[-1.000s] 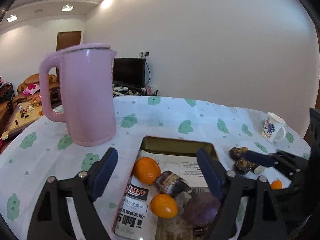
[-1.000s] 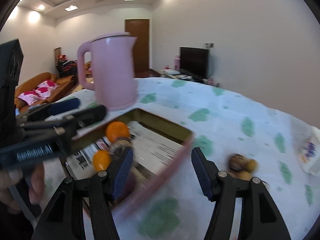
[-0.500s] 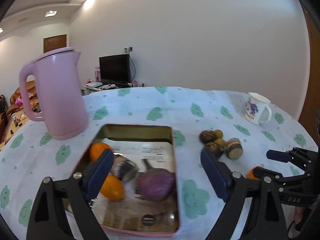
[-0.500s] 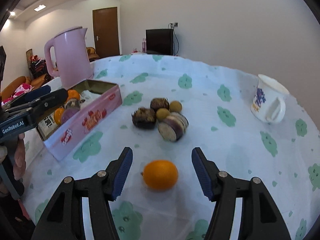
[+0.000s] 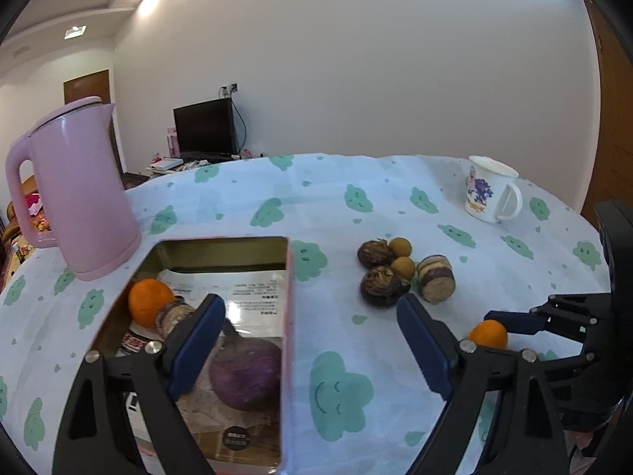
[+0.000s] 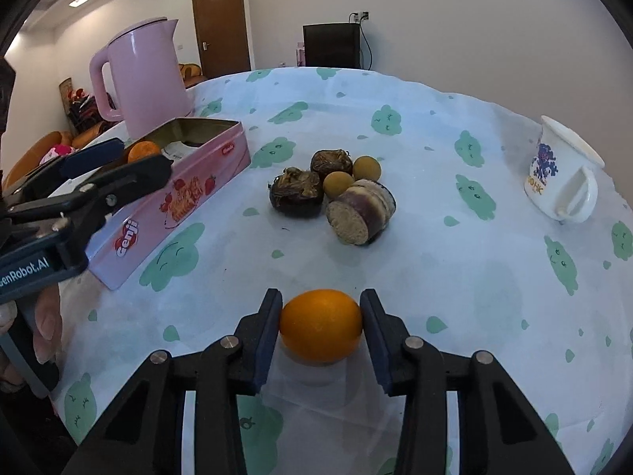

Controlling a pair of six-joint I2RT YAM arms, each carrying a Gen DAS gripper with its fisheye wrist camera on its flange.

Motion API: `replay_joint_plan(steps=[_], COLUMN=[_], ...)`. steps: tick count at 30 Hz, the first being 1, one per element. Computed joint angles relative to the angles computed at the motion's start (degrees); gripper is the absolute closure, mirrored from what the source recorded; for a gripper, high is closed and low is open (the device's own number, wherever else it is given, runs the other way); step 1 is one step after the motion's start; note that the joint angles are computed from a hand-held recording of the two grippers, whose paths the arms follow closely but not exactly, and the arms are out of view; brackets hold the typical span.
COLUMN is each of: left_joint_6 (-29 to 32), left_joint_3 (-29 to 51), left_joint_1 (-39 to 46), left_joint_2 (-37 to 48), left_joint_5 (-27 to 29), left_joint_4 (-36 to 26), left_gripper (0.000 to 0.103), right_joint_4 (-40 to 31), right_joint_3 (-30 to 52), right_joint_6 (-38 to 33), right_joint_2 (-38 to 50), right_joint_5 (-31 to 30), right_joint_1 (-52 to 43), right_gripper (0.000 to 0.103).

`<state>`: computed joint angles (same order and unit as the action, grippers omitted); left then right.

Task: Organize fruits
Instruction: 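Grasp the orange on the cloth with the right gripper while the left gripper approaches the brown bulbs, then grasp a brown bulb-like root with the left gripper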

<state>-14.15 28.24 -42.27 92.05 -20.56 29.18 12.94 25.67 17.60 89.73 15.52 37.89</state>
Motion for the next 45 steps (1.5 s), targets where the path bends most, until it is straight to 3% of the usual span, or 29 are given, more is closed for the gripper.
replay_joint_plan(steps=[11, 16, 20, 24, 35, 45], left_joint_6=[0.8, -0.1, 0.6, 0.3, 0.2, 0.2], left_joint_3=[10.5, 19.2, 23.4, 26.5, 32.6, 30.2], left_joint_1=[-2.2, -1.2, -1.3, -0.2, 0.0, 0.7], left_joint_2=[5.4, 12.2, 16.3, 19.5, 24.4, 23.2], left_joint_5=[1.5, 5.9, 6.5, 9.3, 10.7, 13.4], left_joint_4=[-8.3, -14.6, -16.9, -19.1, -24.4, -21.1], left_gripper=[0.021, 0.039, 0.041, 0.053, 0.053, 0.056], right_joint_4=[0.6, 2.9, 5.5, 7.1, 6.4, 5.6], right_joint_3=[1.3, 2.3, 2.0, 1.5, 2.5, 3.6], right_joint_6=[-0.7, -0.9, -0.5, -0.4, -1.0, -1.1], right_joint_2=[-3.5, -2.1, -0.6, 0.8, 2.2, 3.8], right_joint_5=[5.6, 5.8, 4.5, 3.1, 0.9, -4.1], right_joint_1=[-5.4, -9.5, -12.1, -13.3, -13.9, -15.9], right_gripper=[0.061, 0.061, 0.061, 0.061, 0.061, 0.061])
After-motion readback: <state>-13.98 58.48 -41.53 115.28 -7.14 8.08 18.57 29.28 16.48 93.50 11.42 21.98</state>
